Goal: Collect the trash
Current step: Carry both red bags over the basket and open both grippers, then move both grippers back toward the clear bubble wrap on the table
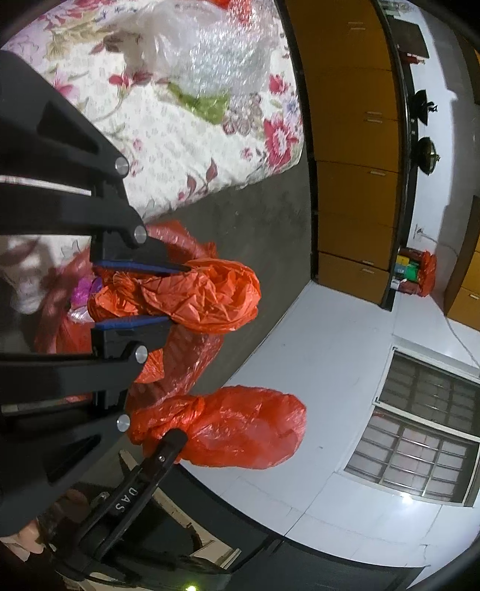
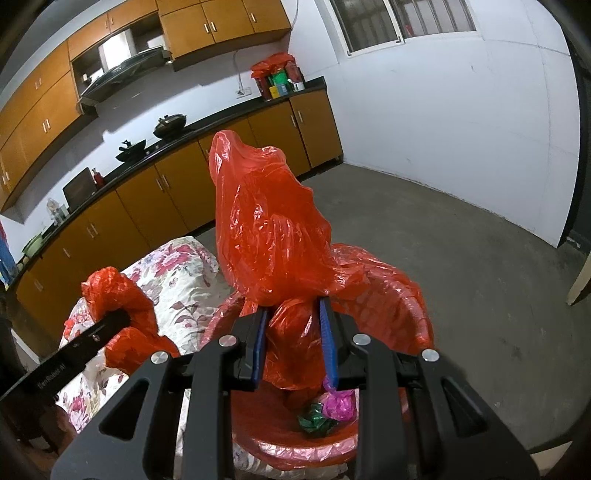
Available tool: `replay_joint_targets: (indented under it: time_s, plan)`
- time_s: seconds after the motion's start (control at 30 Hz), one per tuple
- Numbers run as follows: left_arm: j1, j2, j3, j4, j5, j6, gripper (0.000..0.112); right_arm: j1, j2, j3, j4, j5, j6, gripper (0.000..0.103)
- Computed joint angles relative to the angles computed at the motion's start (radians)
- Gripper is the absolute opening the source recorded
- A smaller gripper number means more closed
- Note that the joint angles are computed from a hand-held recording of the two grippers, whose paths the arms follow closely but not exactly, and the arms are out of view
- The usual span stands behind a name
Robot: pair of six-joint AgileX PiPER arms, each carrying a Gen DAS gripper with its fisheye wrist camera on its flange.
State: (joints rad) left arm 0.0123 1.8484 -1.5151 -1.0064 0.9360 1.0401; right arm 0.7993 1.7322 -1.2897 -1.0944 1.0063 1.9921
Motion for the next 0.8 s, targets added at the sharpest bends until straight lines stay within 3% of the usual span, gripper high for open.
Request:
replay_joint_targets:
  time_s: [0.1, 0.27, 0.37, 0.57, 0.8]
  plan:
    - [-0.03, 0.015, -0.001, 0.016, -0.006, -0.01, 0.024, -0.016, 0.005, -0.002, 0.011, -0.012, -0.009, 0.028]
    - [-0.066, 0.056, -0.008, 0.063, -0.013, -0.03, 0.036, -0.025, 0.006, 0.017, 0.028, -0.036, 0.013, 0.049]
    - [-0.063, 0.068, 0.001, 0.076, -0.025, -0.026, 0.043, -0.019, 0.003, 0.032, 0.029, -0.03, 0.03, 0.051]
    - [-0.029, 0.062, 0.027, 0.088, -0.067, -0.025, 0.045, -0.018, 0.0, 0.034, 0.029, -0.029, 0.022, 0.051]
    - [0.083, 0.022, 0.077, 0.093, -0.153, -0.009, 0.054, -0.004, 0.076, -0.106, 0.04, -0.059, -0.118, 0.051]
